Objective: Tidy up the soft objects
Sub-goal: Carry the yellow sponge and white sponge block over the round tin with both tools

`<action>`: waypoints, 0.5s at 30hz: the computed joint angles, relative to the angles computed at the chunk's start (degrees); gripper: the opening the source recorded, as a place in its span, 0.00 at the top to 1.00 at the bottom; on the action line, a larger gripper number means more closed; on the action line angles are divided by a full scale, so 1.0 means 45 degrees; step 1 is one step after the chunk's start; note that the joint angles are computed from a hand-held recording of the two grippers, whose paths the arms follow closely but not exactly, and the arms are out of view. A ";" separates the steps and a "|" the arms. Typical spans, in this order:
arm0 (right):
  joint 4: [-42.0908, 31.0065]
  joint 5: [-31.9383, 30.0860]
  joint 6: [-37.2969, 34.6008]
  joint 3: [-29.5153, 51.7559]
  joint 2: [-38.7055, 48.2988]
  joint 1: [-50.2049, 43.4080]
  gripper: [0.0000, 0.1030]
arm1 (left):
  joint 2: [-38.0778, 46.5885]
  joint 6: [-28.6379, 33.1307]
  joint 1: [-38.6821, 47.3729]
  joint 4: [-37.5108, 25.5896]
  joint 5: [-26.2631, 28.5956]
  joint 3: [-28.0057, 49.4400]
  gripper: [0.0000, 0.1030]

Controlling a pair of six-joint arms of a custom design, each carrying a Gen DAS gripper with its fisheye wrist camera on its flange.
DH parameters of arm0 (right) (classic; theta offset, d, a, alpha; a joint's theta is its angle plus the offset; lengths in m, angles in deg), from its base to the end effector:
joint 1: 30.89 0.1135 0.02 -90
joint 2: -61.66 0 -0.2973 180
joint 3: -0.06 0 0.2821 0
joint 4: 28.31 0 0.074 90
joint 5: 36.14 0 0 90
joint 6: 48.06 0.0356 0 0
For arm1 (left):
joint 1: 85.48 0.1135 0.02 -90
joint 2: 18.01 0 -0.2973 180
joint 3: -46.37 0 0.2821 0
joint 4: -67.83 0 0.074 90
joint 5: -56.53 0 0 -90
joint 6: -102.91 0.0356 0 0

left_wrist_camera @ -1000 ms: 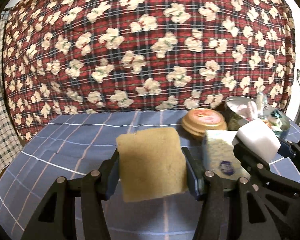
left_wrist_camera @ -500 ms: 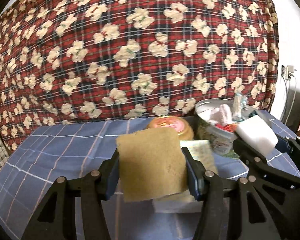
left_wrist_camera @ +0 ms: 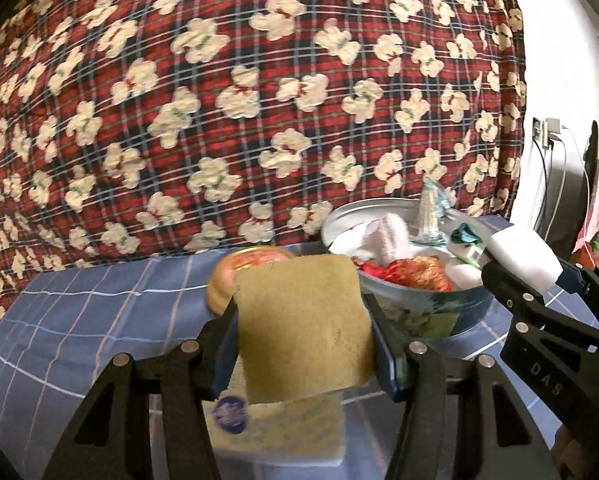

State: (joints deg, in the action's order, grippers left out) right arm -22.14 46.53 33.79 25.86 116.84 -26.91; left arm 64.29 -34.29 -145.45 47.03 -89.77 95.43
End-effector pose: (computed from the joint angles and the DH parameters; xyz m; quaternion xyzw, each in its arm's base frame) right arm 0.1957 0.0182 0.1761 -0.1230 0.8248 0.0333 0.5509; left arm 0.1613 -0.2199 0.1776 -0.0515 0.8496 0.0474 0.5227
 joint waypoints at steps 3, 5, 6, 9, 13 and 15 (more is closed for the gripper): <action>0.0269 -0.0474 -0.0202 0.0236 0.0526 -0.0751 0.44 | 0.0483 0.0693 0.0128 0.0561 0.0163 0.0507 0.43; 0.0414 -0.0669 -0.0321 0.0396 0.0829 -0.1115 0.44 | 0.0870 0.1149 0.0259 0.0928 0.0333 0.0910 0.43; 0.0480 -0.0784 -0.0369 0.0489 0.0999 -0.1288 0.44 | 0.1023 0.1316 0.0311 0.1088 0.0406 0.1064 0.43; 0.0755 -0.0935 -0.0527 0.0814 0.1578 -0.1693 0.44 | 0.1418 0.1710 0.0495 0.1427 0.0666 0.1451 0.43; 0.1031 -0.1171 -0.0554 0.1227 0.2218 -0.2148 0.44 | 0.1957 0.2033 0.0778 0.1890 0.1258 0.1933 0.43; 0.1202 -0.1210 -0.0561 0.1395 0.2501 -0.2301 0.44 | 0.2167 0.2171 0.0833 0.2011 0.1348 0.2127 0.43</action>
